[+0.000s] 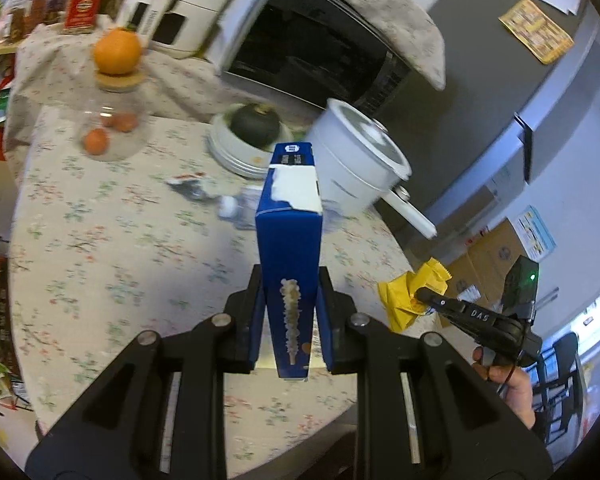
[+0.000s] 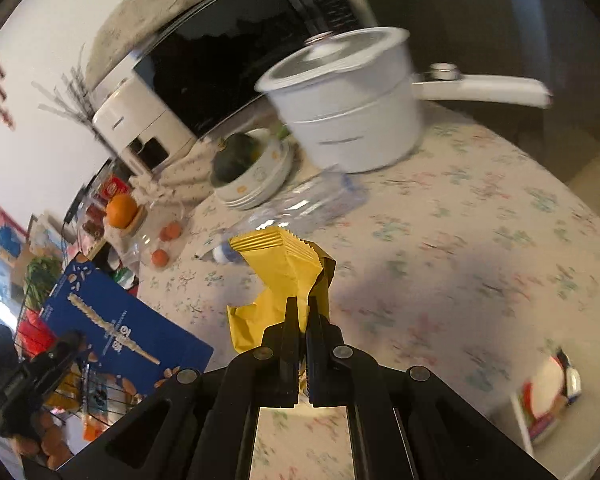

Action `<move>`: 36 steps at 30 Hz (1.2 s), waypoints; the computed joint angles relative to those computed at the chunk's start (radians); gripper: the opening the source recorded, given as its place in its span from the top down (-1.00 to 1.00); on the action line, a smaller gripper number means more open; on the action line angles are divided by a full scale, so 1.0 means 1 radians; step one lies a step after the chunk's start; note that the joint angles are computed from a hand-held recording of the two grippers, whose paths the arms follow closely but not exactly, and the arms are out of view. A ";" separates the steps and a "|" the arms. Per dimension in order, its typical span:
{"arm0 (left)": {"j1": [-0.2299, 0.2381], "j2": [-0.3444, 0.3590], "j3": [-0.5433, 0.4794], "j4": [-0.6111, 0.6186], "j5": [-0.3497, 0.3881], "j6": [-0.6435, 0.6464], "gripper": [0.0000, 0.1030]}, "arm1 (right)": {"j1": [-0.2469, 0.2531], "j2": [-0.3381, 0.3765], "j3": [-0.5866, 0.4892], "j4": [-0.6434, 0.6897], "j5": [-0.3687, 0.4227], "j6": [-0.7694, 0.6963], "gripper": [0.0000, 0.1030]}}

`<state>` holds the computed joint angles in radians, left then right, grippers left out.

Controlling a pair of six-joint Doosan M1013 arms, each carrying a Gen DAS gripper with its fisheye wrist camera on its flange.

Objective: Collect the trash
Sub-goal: 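Carry the blue carton and yellow wrapper over the white bin and release both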

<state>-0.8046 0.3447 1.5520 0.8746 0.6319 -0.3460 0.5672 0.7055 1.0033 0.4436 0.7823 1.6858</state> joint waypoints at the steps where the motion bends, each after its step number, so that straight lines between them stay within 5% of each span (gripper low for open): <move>1: -0.002 0.010 -0.013 -0.010 -0.008 0.020 0.52 | -0.005 -0.015 0.019 -0.013 -0.013 0.006 0.95; 9: -0.011 0.076 -0.103 -0.099 -0.086 0.178 0.52 | -0.051 -0.118 0.157 -0.174 -0.065 0.080 0.95; 17: -0.026 0.174 -0.242 -0.312 -0.154 0.453 0.52 | -0.104 -0.177 0.268 -0.250 -0.057 0.145 0.95; 25: -0.050 0.321 -0.474 -0.553 -0.106 0.812 0.52 | -0.160 -0.223 0.356 -0.316 -0.058 0.227 0.95; 36: -0.071 0.511 -0.732 -0.661 -0.052 0.919 0.51 | -0.204 -0.237 0.408 -0.332 -0.038 0.231 0.94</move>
